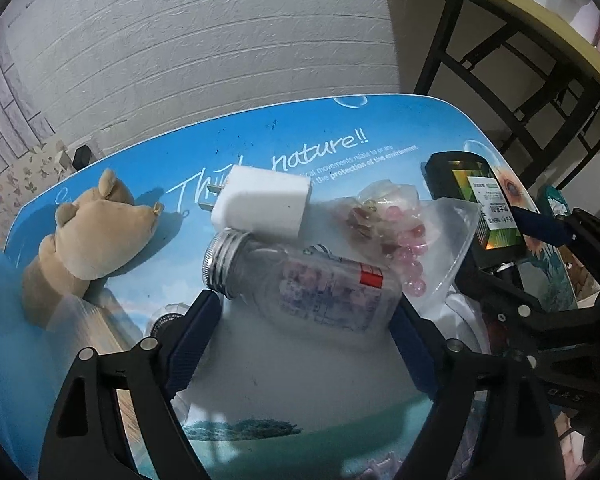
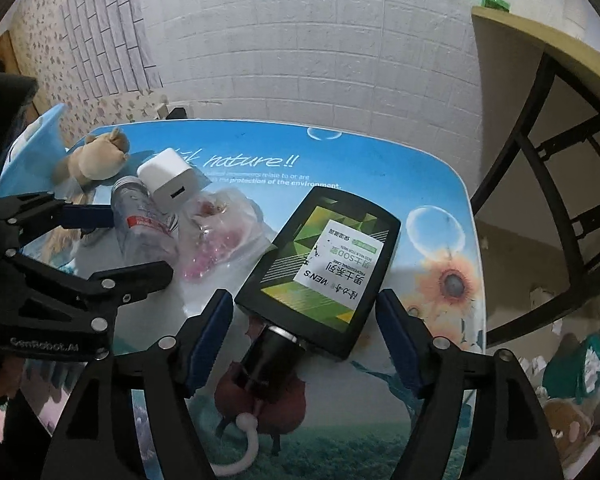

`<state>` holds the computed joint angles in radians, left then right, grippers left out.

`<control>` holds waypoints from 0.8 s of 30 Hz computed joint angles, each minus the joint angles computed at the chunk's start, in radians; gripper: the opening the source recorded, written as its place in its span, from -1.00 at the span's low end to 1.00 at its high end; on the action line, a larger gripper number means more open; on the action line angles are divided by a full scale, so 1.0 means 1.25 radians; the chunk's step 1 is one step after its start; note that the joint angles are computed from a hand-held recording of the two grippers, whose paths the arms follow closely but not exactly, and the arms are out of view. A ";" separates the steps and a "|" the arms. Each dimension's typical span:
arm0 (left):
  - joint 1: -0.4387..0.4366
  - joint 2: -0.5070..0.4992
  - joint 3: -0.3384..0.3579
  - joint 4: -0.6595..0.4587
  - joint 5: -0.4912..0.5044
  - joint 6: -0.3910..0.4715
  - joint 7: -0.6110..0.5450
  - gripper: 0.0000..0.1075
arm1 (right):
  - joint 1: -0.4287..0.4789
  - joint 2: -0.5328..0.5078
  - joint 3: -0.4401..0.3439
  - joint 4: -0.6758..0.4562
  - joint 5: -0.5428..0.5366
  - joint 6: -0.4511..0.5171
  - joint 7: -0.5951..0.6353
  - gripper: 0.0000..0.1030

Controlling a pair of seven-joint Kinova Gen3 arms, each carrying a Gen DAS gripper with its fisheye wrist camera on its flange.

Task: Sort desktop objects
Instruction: 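Grasp the clear glass bottle with the left tool while the right tool grasps the black bottle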

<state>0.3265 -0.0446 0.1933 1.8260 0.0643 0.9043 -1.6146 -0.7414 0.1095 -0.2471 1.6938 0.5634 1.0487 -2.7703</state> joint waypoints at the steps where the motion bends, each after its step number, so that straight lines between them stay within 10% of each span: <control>1: -0.001 0.001 -0.001 0.000 0.002 -0.001 -0.004 0.55 | 0.003 0.002 0.002 -0.002 -0.007 0.000 0.004 0.36; 24: -0.004 -0.020 -0.006 0.002 0.035 -0.017 -0.061 0.32 | 0.023 -0.028 -0.003 0.034 -0.014 -0.071 -0.033 0.23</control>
